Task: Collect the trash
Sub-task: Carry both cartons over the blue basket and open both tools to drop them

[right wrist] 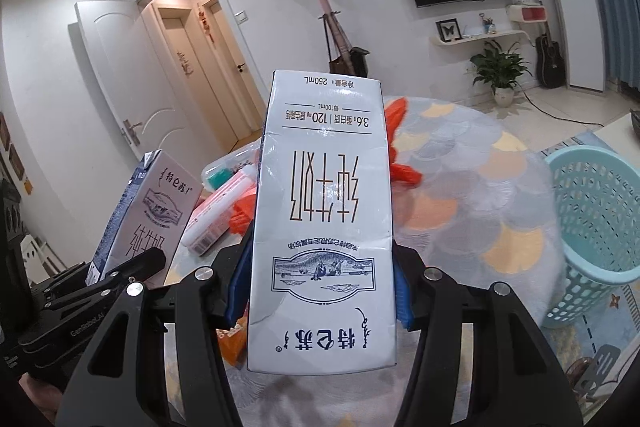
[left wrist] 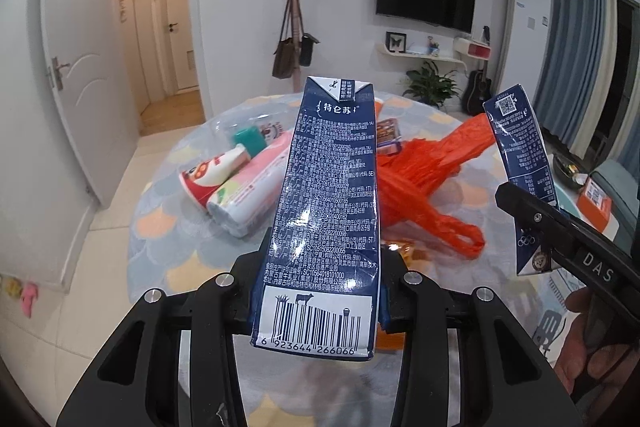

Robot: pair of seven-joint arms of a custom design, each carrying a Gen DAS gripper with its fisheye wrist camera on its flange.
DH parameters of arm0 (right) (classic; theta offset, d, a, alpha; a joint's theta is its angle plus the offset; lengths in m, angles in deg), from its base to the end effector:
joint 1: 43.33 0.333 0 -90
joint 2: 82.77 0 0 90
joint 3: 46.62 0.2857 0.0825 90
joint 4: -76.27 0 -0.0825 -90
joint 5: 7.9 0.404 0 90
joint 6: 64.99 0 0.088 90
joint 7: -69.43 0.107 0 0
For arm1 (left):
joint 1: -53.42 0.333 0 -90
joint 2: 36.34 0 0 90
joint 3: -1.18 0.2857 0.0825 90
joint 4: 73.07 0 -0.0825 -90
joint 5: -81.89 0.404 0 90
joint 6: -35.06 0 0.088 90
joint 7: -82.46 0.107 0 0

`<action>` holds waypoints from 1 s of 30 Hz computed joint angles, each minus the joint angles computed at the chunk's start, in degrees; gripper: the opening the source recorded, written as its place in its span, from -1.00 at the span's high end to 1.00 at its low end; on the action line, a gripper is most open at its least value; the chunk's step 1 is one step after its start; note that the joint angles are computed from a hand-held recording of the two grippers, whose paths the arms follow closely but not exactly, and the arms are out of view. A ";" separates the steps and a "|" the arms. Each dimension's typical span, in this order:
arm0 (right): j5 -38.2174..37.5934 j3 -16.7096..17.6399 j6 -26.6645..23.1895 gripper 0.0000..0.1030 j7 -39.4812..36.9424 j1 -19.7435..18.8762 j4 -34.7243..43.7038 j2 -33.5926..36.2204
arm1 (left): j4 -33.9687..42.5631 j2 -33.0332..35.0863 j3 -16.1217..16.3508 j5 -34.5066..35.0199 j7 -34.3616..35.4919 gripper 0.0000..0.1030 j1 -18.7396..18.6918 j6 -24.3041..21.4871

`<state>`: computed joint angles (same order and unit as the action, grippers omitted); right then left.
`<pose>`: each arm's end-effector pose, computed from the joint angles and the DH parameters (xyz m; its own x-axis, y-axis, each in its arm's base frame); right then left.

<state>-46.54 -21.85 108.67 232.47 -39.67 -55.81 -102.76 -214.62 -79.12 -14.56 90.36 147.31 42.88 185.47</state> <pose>0.4290 0.3069 0.5408 0.1137 -0.9307 -0.3476 -0.5291 0.2394 -0.8141 0.3700 -0.2107 0.6076 -0.1384 -0.9903 0.0146 -0.6017 0.0724 -0.7954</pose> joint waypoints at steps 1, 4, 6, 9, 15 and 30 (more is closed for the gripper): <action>-0.05 -0.17 0.22 -0.02 0.13 -0.09 -0.42 -0.37 | 0.29 0.31 -0.01 -0.08 0.17 0.25 -0.27 0.21; 0.10 -0.13 0.74 -0.01 0.71 -1.29 -2.44 -2.88 | 1.42 1.53 -0.48 -0.01 0.52 0.25 -0.77 1.15; 0.30 0.43 1.33 -0.02 1.17 -2.92 -4.23 -4.98 | 2.77 2.88 -0.95 0.00 0.78 0.25 -1.28 1.77; 2.34 -0.03 1.91 -0.01 0.52 -4.41 -7.28 -8.39 | 5.32 5.96 -1.79 0.03 1.34 0.25 -2.36 3.41; 6.92 -1.09 1.61 -0.01 -0.11 -8.67 -15.62 -17.66 | 12.92 15.37 -3.07 -0.61 3.29 0.25 -5.58 5.95; 15.71 -1.13 2.44 -0.02 -4.73 -21.92 -27.49 -23.65 | 42.08 46.71 -5.11 5.71 5.61 0.25 -13.80 2.10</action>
